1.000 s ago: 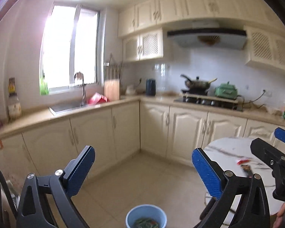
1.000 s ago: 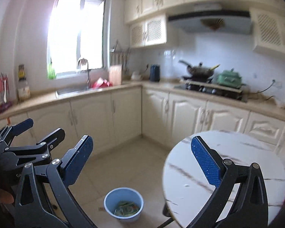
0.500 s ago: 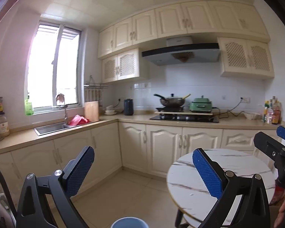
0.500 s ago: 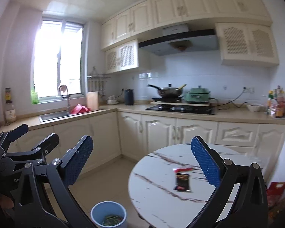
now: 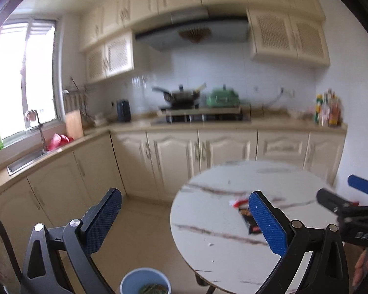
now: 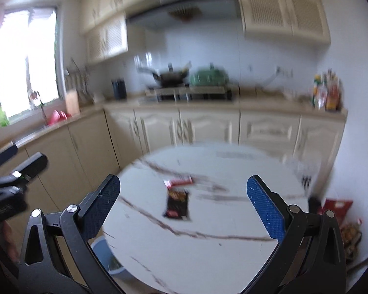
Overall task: Collect trash
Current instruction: 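Move both tools back toward the marble table, then grasp the black snack packet with the right gripper while the left gripper grasps the red-white wrapper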
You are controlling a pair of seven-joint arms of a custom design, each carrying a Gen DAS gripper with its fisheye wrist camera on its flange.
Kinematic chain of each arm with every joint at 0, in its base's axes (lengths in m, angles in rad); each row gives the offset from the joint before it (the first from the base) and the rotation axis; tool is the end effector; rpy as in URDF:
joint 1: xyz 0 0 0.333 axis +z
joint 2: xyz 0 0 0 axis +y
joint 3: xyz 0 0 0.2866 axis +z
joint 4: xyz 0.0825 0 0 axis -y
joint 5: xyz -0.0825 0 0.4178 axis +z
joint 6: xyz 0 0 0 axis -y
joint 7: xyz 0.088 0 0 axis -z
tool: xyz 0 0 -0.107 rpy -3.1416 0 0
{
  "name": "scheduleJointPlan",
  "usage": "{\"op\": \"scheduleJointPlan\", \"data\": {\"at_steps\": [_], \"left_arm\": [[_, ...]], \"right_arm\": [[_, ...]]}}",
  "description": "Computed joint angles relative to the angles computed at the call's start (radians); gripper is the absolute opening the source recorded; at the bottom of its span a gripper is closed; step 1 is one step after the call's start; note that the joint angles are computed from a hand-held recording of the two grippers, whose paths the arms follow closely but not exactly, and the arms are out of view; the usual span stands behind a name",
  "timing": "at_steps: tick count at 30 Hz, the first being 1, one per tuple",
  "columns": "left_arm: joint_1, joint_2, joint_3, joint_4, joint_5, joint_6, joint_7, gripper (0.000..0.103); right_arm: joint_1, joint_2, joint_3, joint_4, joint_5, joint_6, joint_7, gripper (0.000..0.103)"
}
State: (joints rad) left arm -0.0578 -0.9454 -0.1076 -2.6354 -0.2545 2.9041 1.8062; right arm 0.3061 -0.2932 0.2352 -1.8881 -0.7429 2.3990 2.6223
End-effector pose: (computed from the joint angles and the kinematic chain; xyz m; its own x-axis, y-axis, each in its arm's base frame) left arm 0.3681 -0.0566 0.6422 -0.1713 -0.9837 -0.0551 -0.3346 0.1107 -0.9358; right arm 0.4703 0.2986 0.6900 -0.1018 -0.9928 -0.0627 -0.4820 0.1043 -0.8699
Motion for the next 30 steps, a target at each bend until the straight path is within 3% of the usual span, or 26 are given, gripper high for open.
{"op": "scheduleJointPlan", "data": {"at_steps": [5,6,9,14,15,19,27,30], "left_arm": [[-0.012,0.206,0.042,0.146,0.009,-0.067,0.061,0.102],[0.001,0.247,0.026,0.187,0.013,-0.087,0.052,0.102],[0.011,0.375,0.028,0.307,0.017,-0.136,0.07,0.102],[0.025,0.584,0.026,0.535,0.015,-0.254,0.083,0.102],[0.035,0.616,0.016,0.568,0.028,-0.263,0.071,0.102],[0.039,0.761,0.012,0.725,0.034,-0.317,0.092,0.102],[0.023,1.058,-0.017,1.111,-0.02,-0.562,0.191,0.102],[0.012,1.169,-0.035,1.26,-0.005,-0.648,0.196,0.102]], "right_arm": [[0.026,0.166,-0.083,0.078,0.24,-0.025,-0.191,0.103],[0.03,0.223,-0.097,0.121,0.298,-0.041,-0.248,0.103],[0.038,0.348,-0.115,0.223,0.39,-0.08,-0.344,0.103],[0.049,0.482,-0.138,0.352,0.433,-0.14,-0.426,0.103],[0.052,0.504,-0.141,0.378,0.441,-0.158,-0.444,0.099],[0.048,0.551,-0.15,0.426,0.492,-0.184,-0.507,0.068],[0.021,0.48,-0.161,0.33,0.533,-0.141,-0.621,0.036],[0.002,0.43,-0.169,0.267,0.552,-0.092,-0.624,0.016]]}}
